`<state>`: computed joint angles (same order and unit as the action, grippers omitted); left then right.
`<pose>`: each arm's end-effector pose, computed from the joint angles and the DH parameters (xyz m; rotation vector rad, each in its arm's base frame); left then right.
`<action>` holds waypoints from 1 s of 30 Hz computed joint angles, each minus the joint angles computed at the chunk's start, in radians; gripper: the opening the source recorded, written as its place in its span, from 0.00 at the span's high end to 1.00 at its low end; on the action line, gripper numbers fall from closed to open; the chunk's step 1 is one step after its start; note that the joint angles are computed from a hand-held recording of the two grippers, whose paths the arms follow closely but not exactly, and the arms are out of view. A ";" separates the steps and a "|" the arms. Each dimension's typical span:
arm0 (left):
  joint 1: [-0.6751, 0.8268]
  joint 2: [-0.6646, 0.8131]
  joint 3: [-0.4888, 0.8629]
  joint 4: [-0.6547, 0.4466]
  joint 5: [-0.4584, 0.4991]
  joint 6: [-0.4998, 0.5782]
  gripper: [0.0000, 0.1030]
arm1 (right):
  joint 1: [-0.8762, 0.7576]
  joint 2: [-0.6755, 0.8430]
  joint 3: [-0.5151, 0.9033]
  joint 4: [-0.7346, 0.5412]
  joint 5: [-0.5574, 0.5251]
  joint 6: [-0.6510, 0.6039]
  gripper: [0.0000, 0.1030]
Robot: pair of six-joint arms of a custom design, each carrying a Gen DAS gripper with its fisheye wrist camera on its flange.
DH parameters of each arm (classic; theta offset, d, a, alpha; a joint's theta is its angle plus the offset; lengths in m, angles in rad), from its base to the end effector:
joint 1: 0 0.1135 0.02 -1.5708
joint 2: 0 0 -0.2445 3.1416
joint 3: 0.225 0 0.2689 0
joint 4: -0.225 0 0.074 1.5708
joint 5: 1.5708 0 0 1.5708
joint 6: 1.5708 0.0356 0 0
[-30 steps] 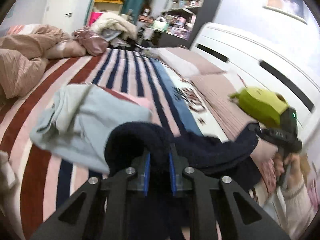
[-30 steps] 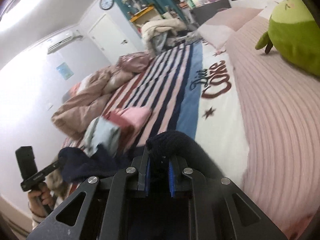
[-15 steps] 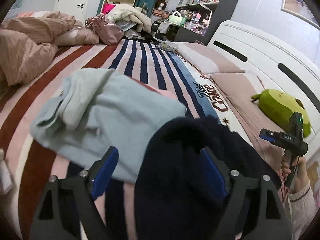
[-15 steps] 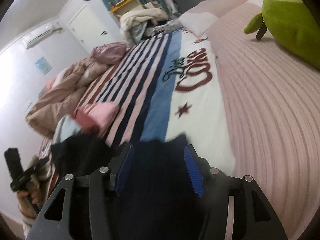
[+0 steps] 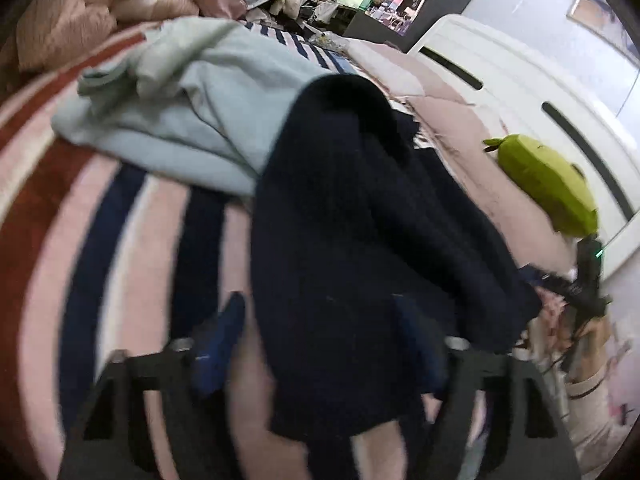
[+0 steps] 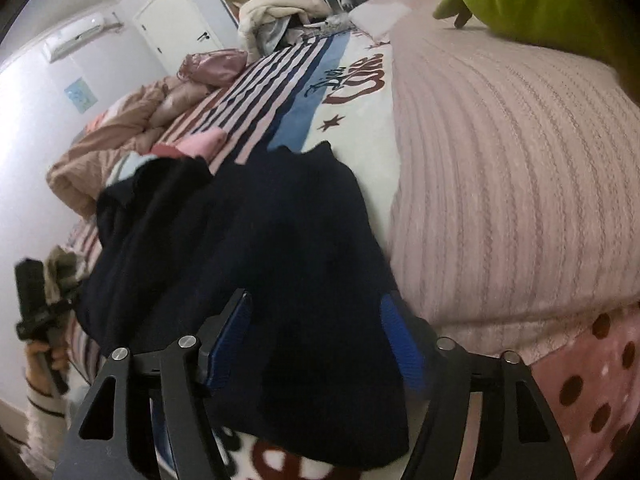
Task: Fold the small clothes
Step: 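Fold the sweater side over with the right gripper and release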
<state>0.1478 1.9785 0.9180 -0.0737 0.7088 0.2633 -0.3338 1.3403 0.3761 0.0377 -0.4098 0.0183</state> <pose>0.3397 0.0272 0.0470 0.3450 2.4541 -0.7829 0.2190 -0.0609 0.0851 0.2588 2.4134 0.3700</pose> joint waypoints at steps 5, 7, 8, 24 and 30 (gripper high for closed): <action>0.028 -0.085 -0.085 -0.004 0.031 0.010 0.93 | 0.023 -0.059 -0.050 0.001 0.072 -0.005 0.77; 0.048 -0.125 -0.126 -0.018 0.035 0.045 0.94 | 0.007 -0.072 -0.068 -0.006 0.060 -0.021 0.83; 0.062 -0.138 -0.141 -0.034 0.044 0.070 0.94 | 0.006 -0.085 -0.083 -0.002 0.068 -0.028 0.85; 0.223 -0.075 -0.084 -0.145 0.098 0.199 0.47 | -0.191 -0.142 -0.088 -0.178 -0.077 -0.127 0.47; 0.173 -0.016 -0.079 -0.140 0.132 0.207 0.40 | -0.259 0.039 -0.062 -0.120 -0.297 -0.112 0.68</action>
<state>0.3206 1.9627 0.8393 -0.2135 0.8410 0.4703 -0.5923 1.3795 0.3138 -0.0824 -0.7066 -0.0934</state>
